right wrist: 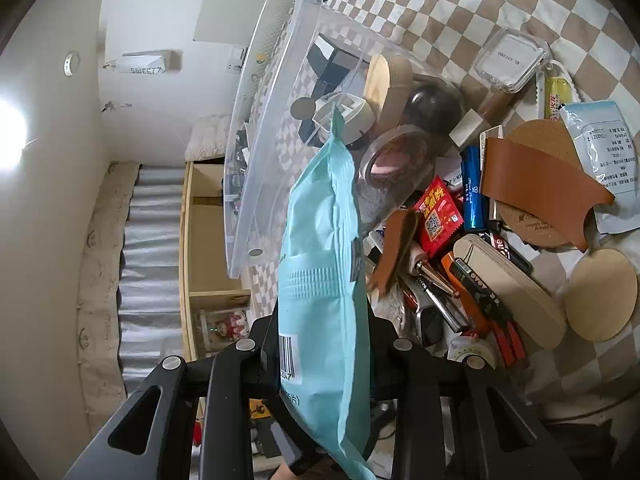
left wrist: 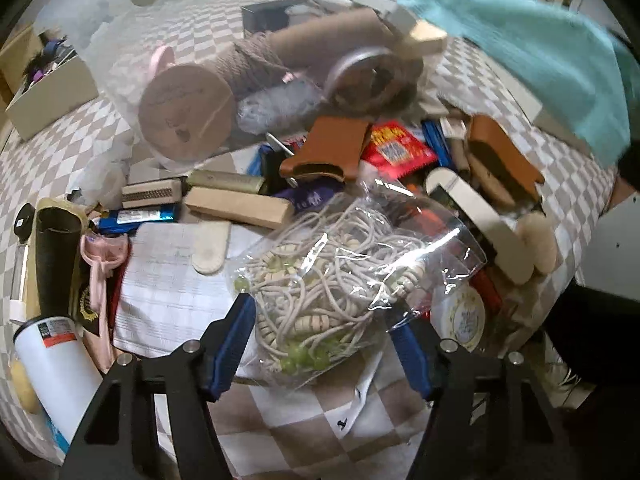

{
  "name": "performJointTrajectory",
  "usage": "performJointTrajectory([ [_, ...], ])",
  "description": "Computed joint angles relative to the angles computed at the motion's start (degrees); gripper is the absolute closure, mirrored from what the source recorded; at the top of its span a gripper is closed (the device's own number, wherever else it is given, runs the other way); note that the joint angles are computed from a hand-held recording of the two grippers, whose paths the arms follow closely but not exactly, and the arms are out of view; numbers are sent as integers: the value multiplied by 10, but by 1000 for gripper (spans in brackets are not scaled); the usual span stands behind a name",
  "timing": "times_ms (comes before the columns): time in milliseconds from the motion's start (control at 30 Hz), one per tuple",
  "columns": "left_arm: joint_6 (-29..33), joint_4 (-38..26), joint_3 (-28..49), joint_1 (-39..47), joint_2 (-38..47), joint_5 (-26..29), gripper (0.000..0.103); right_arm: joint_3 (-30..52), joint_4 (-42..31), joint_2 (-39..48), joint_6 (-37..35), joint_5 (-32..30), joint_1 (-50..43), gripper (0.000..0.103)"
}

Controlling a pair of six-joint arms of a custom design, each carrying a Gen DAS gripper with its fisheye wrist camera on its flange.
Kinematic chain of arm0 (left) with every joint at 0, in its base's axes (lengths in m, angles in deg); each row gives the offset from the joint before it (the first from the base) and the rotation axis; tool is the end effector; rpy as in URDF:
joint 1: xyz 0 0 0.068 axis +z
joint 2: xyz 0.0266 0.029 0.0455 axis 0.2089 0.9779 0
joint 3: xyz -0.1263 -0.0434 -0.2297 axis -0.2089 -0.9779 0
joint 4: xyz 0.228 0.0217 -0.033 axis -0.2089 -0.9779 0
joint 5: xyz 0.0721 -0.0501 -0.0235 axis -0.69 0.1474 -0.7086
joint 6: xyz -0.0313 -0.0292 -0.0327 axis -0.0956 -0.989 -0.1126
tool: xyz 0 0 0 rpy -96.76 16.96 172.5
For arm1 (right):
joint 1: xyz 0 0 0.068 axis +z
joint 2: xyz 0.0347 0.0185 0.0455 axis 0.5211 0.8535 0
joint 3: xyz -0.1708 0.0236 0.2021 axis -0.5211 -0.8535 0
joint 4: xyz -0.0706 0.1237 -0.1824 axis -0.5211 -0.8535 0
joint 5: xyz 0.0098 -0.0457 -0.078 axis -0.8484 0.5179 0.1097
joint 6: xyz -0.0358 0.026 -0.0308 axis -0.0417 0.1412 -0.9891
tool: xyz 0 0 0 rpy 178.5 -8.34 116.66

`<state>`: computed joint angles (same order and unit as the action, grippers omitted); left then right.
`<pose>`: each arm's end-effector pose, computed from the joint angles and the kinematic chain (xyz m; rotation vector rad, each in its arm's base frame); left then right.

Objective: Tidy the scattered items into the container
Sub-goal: 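Grasp the clear bag of white cables with the left tool while the right tool holds the packet, then carry the cable bag with the left tool while the right tool carries the packet over the container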

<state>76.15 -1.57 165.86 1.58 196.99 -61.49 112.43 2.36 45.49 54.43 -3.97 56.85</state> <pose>0.3810 -0.0824 0.0536 1.4116 2.4287 -0.3556 0.2409 0.1211 0.1322 1.0752 2.0743 1.2934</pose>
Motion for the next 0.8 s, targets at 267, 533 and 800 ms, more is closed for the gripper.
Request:
performJointTrajectory([
  [267, 9, 111, -46, -40, -3, -21, 34, 3, 0, 14, 7, -1, 2, 72],
  [533, -26, 127, -29, -69, 12, -34, 51, -16, 8, 7, 24, 7, -16, 72],
  [800, -73, 43, 18, -48, -9, -9, 75, -51, -4, -31, 26, 22, -29, 72],
])
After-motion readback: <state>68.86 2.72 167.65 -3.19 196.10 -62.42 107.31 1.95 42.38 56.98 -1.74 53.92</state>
